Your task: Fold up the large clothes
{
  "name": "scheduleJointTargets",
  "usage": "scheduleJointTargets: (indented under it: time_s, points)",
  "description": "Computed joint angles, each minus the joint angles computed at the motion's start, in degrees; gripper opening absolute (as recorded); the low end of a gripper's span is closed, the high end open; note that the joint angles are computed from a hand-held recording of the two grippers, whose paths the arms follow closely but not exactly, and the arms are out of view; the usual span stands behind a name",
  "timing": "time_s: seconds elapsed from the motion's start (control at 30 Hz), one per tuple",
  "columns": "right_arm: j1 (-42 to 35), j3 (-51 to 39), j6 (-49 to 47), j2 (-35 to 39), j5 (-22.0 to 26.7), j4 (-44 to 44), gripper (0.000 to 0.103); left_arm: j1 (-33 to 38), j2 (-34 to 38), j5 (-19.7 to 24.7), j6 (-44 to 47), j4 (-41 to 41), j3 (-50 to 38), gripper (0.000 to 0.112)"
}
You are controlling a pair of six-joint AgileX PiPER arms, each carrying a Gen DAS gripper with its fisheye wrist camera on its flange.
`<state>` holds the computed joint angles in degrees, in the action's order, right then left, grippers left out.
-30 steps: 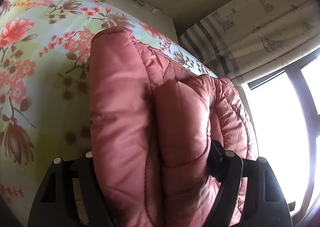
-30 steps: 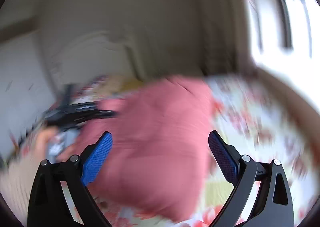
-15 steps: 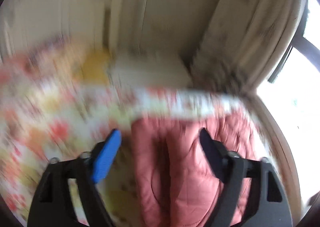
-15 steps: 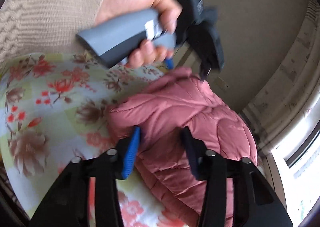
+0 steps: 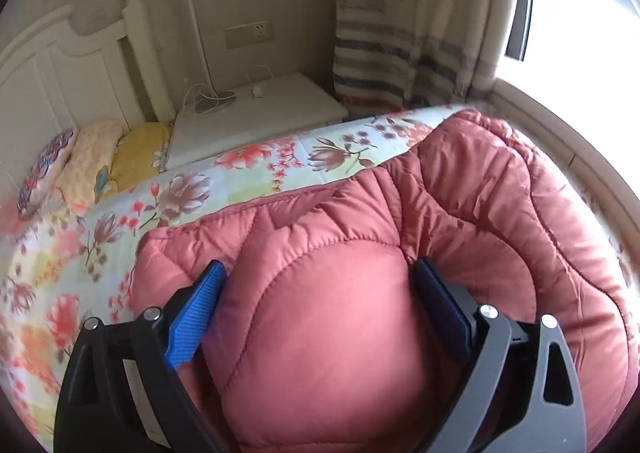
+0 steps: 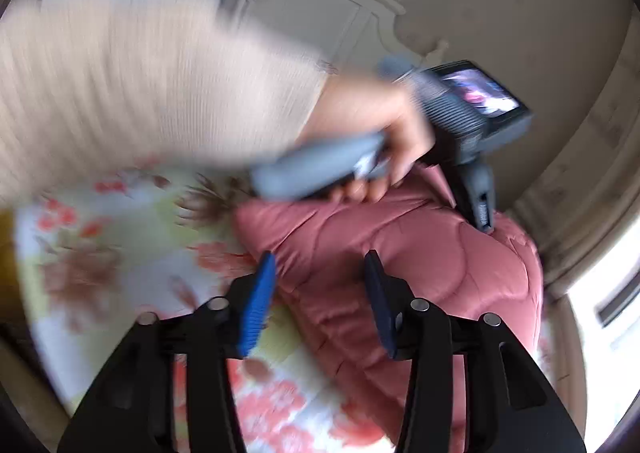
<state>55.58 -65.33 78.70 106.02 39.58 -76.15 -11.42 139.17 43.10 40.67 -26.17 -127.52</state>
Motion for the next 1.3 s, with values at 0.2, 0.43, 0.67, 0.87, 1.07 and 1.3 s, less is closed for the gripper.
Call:
scheduleJointTargets:
  time_s: [0.2,0.43,0.67,0.87,1.07,1.3]
  points:
    - [-16.00,7.21,11.69,-16.14,-9.69,-4.62,0.054,2.56,-2.26,-4.98,7.66,-9.55,7.68,0.097]
    - [-39.53,-20.19,-20.94,2.44,-10.90,34.04,0.055,1.90,-4.84,-8.88,9.23,-11.37,12.94,0.097]
    - [-45.17,-55.70,-49.59,28.86,10.37,60.79,0.070,2.14,-5.11,-10.17,7.49,-11.45,14.21,0.097]
    - [-45.51,-55.42,-48.89,29.69,9.54,59.96,0.079,1.64,-6.17,-12.75,7.13,-11.63,16.58,0.097]
    - [-45.32,-57.56,-48.50,31.41,9.90,59.35,0.080,1.25,-7.26,-15.14,6.30,-10.96,18.65,0.098]
    - [-44.24,-51.89,-41.44,27.33,9.58,53.97,0.090,0.86,-9.14,-14.88,3.53,-6.47,20.28,0.101]
